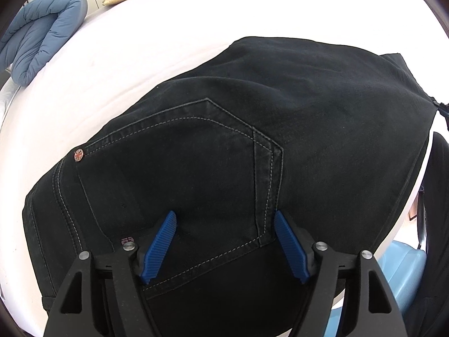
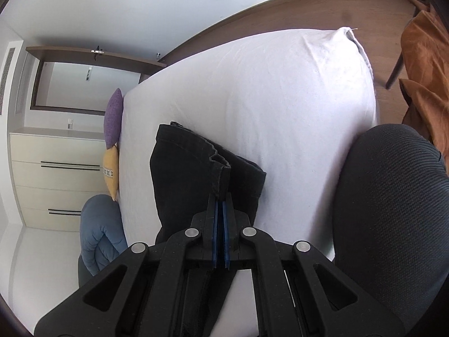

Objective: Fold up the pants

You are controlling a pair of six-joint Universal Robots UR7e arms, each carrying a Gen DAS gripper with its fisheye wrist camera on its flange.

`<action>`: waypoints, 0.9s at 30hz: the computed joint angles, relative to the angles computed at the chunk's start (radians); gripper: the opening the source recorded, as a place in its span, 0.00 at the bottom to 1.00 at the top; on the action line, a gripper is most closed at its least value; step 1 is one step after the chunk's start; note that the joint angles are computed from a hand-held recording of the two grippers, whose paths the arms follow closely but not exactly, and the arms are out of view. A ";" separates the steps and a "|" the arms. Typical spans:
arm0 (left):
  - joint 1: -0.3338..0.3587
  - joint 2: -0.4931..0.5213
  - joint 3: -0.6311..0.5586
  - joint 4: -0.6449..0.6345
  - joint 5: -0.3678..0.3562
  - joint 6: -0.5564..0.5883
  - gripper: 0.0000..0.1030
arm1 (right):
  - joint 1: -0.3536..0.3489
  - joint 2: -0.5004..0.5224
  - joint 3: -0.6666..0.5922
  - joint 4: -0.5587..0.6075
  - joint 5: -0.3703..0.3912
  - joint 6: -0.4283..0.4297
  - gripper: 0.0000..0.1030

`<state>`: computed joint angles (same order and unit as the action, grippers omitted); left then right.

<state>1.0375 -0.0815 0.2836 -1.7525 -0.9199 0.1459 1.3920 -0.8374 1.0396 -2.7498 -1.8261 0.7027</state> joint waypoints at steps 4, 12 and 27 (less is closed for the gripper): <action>0.000 0.027 -0.072 0.075 0.001 0.018 0.74 | -0.018 0.019 -0.013 0.009 0.000 0.025 0.01; -0.001 -0.068 0.112 -0.031 0.011 0.046 0.74 | -0.030 -0.018 0.013 0.093 0.005 -0.073 0.09; 0.007 -0.155 0.266 -0.122 0.003 0.023 0.74 | 0.060 0.197 -0.277 0.545 0.442 -0.211 0.11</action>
